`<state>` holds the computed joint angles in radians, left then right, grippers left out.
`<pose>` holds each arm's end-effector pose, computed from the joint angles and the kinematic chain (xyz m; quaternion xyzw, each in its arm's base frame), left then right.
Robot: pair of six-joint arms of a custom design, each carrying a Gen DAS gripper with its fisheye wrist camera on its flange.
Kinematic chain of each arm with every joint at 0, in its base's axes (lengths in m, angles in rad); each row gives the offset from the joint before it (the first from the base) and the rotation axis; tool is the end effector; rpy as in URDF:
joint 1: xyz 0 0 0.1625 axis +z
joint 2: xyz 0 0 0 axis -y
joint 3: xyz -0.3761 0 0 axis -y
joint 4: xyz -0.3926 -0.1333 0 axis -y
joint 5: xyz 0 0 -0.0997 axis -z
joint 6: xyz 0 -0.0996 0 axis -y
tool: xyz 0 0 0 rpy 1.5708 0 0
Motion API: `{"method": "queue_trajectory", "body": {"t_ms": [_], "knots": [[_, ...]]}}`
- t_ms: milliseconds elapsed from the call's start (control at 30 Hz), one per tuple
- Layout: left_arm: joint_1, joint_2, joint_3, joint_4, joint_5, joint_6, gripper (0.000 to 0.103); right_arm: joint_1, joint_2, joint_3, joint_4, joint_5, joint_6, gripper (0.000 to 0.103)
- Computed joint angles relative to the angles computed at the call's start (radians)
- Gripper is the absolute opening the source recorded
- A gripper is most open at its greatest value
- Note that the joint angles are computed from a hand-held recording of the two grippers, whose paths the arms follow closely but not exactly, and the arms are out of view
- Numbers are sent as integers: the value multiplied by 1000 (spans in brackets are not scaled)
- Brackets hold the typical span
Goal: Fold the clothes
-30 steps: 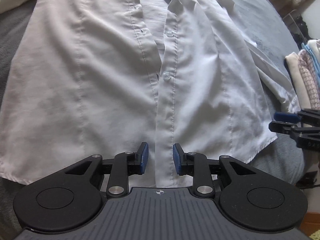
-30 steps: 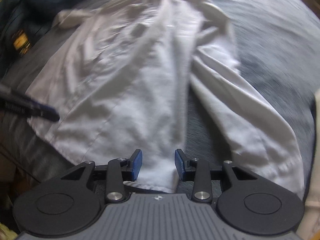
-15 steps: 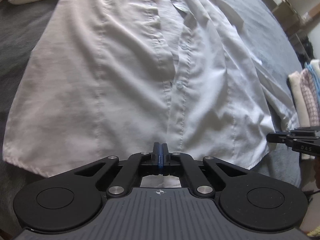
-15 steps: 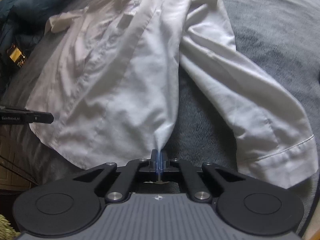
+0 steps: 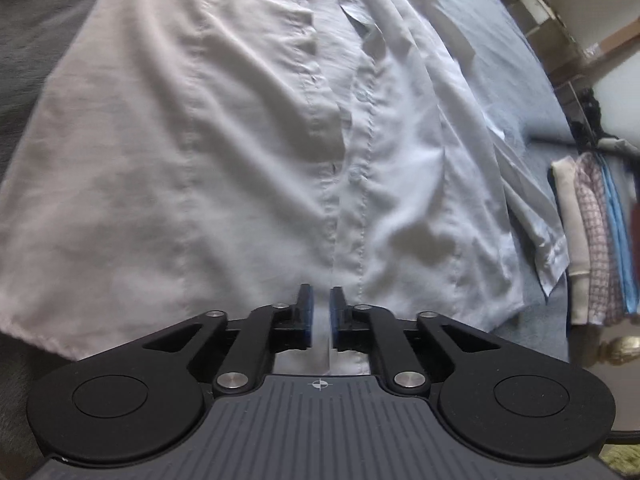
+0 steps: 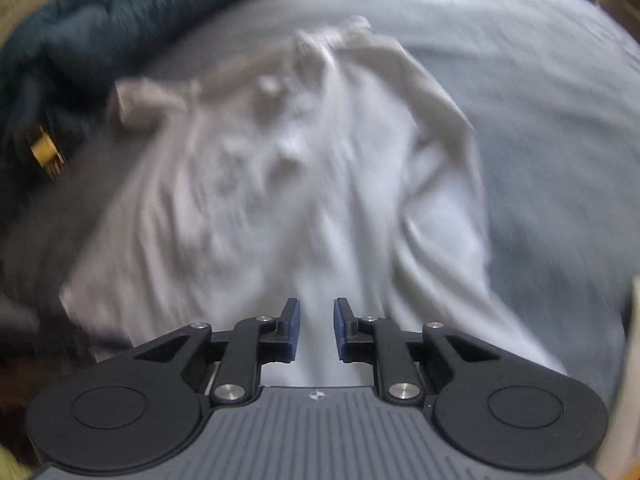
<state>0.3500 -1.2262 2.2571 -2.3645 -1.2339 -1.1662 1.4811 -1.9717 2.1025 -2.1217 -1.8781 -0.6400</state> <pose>-0.3222 -0.2946 0.0649 0.0465 0.9780 -0.1118 0.1698 0.0694 -0.3800 0.4116 0.2319 -0.9388 0.1391 0.2134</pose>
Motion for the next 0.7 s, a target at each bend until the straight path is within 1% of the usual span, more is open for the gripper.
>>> {"method": "queue_trajectory", "body": {"t_ms": [100,133,233,333,433,467,533,700], "knots": [[14,40,-10,-24,-24,48,12,60,166,-28,-166,-1,-31,25],[14,43,-8,-30,-24,61,12,74,220,-35,-217,-9,-45,28],[8,35,7,-47,-29,81,12,113,381,-66,-353,-42,-84,30],[5,23,21,-63,-36,87,12,126,526,-120,-431,-105,-113,30],[5,20,30,-91,-47,99,12,133,627,-158,-488,-156,-114,30],[5,21,33,-101,-47,104,12,130,650,-164,-505,-167,-123,30],[6,24,39,-125,-56,111,12,131,690,-179,-517,-214,-125,29],[8,43,45,-158,-57,93,12,135,682,-180,-498,-218,-108,29]]}}
